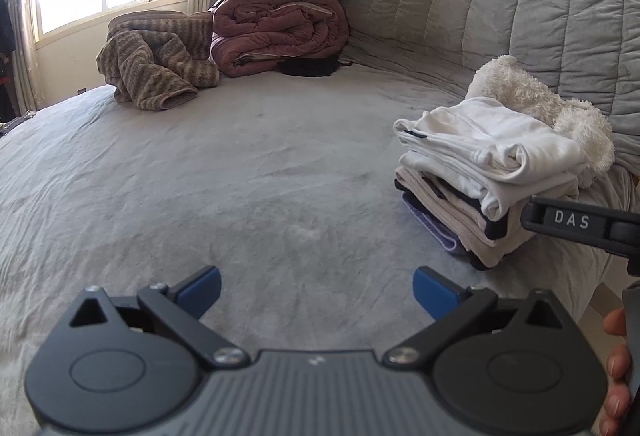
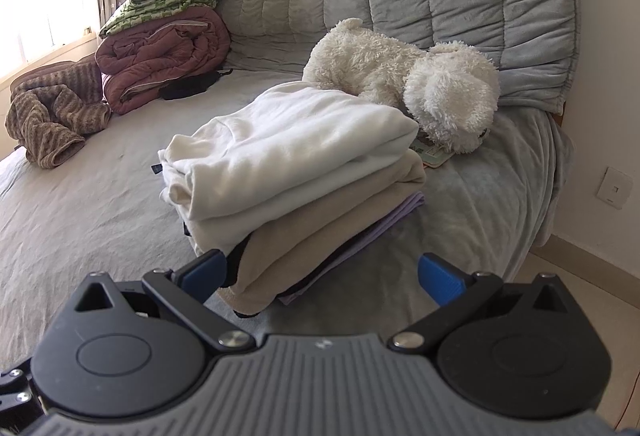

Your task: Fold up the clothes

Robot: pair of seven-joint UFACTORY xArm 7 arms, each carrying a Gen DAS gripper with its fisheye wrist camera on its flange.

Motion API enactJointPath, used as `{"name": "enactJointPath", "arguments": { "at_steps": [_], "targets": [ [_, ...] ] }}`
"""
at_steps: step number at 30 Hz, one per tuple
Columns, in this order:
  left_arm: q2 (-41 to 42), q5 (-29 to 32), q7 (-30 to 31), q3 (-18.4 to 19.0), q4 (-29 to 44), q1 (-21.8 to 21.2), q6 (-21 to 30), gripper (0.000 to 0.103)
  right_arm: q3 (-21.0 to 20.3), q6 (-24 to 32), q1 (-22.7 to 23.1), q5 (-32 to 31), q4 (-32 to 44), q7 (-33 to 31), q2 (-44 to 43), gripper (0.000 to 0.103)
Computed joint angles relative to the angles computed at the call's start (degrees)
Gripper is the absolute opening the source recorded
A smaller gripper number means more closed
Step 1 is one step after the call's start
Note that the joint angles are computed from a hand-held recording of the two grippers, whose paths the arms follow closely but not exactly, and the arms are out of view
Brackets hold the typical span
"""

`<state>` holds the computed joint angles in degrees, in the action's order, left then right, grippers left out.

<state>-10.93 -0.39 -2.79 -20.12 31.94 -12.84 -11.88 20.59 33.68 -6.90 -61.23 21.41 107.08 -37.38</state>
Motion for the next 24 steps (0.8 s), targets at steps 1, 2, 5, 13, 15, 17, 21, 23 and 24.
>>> {"name": "enactJointPath", "arguments": {
  "at_steps": [1,2,5,13,15,17,21,23,24],
  "targets": [
    [0.0,0.0,0.0,-0.1,0.0,0.1,0.0,0.102,0.0,0.0,0.0,0.0,0.0,0.0,0.0,0.103],
    [-0.1,0.0,0.1,-0.3,-0.1,0.2,-0.1,0.102,-0.1,0.0,0.0,0.1,0.1,-0.1,0.1,0.103],
    [-0.2,-0.1,0.3,-0.9,-0.2,0.5,-0.3,0.102,-0.2,0.1,0.1,0.2,0.1,-0.3,0.2,0.103],
    [-0.5,-0.5,0.7,-2.1,-0.4,1.4,-0.3,0.102,-0.4,0.1,0.3,0.5,0.0,-0.5,0.1,0.103],
    [-0.5,-0.5,0.7,-2.1,-0.4,1.4,-0.2,0.102,-0.5,0.0,0.2,0.7,-0.1,-0.4,0.0,0.103],
    [-0.6,-0.6,0.8,-2.8,-0.5,2.1,-0.3,0.102,-0.4,-0.1,0.1,0.8,-0.1,-0.4,-0.1,0.103],
    [-0.9,-1.8,1.6,-6.3,-0.6,5.2,-0.7,0.102,-0.3,-0.6,-0.1,0.8,-0.2,-0.4,-0.2,0.103],
    [-1.0,-1.9,1.7,-6.5,-0.6,5.3,-0.4,0.102,-0.2,-0.5,-0.1,1.0,-0.3,-0.6,-0.2,0.103],
    [-1.0,-1.8,1.6,-6.4,-0.5,5.1,-0.3,0.102,-0.2,-0.5,-0.2,1.0,-0.3,-0.6,-0.2,0.103]
  ]
}}
